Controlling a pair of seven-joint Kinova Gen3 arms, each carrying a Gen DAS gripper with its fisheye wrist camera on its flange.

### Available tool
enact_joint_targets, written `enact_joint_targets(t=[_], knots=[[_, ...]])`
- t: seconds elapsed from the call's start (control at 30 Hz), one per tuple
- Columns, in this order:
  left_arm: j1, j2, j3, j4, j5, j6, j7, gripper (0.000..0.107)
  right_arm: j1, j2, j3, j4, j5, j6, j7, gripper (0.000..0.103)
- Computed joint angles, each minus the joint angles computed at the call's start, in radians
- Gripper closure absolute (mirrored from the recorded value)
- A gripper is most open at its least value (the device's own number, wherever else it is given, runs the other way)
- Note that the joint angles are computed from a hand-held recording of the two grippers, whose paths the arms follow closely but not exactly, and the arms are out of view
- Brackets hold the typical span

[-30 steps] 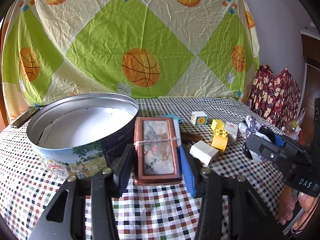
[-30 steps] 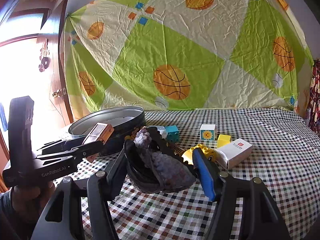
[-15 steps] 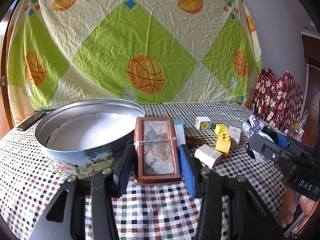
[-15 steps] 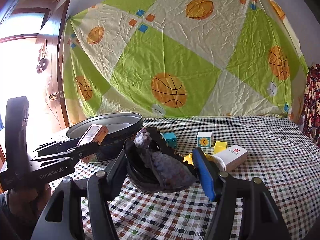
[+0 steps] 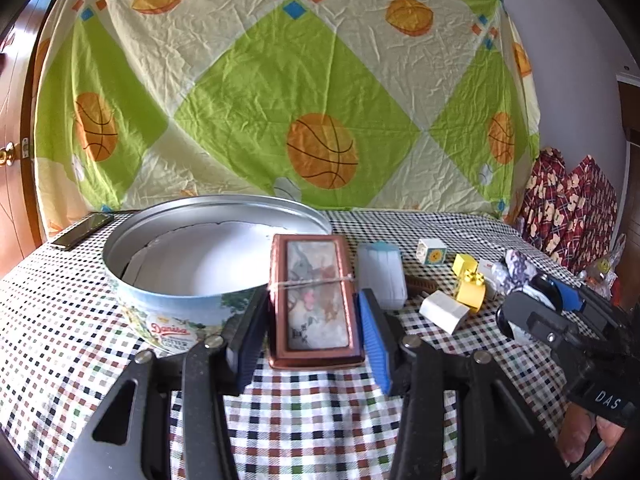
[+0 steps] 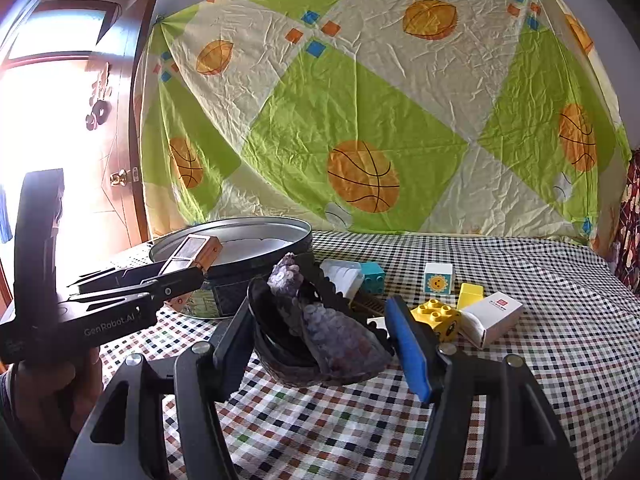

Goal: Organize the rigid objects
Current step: 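Lift the framed picture and grey pouch and carry both toward the round tin, then lower the picture into the tin with the left tool while the right tool drops the pouch in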

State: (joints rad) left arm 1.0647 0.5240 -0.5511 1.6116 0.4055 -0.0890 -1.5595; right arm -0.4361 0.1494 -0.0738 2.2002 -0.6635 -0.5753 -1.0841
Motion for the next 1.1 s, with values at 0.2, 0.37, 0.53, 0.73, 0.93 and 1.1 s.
enact_joint_targets(t=[0.2, 0.37, 0.53, 0.73, 0.93, 1.1], knots=[[-0.01, -0.009, -0.002, 0.019, 0.017, -0.014, -0.008, 0.063, -0.017, 0.014, -0.002, -0.018, -0.017, 0.004, 0.017, 0.038], [-0.023, -0.021, 0.006, 0.039, 0.041, -0.028, -0.035, 0.063, -0.036, 0.025, 0.001, -0.034, -0.035, 0.011, 0.044, 0.038], [-0.025, -0.027, -0.001, 0.052, 0.079, -0.032, -0.07, 0.063, -0.051, 0.034, 0.004, -0.051, -0.045, 0.022, 0.059, 0.038], [-0.033, -0.032, -0.006, 0.061, 0.12, -0.033, -0.105, 0.063, -0.066, 0.046, 0.008, -0.075, -0.053, 0.042, 0.072, 0.038], [-0.036, -0.038, -0.012, 0.071, 0.155, -0.038, -0.134, 0.063, -0.077, 0.057, 0.015, -0.099, -0.049, 0.072, 0.075, 0.038], [-0.031, -0.037, -0.034, 0.071, 0.185, -0.026, -0.151, 0.063, -0.089, 0.067, 0.025, -0.122, -0.049, 0.101, 0.078, 0.038]])
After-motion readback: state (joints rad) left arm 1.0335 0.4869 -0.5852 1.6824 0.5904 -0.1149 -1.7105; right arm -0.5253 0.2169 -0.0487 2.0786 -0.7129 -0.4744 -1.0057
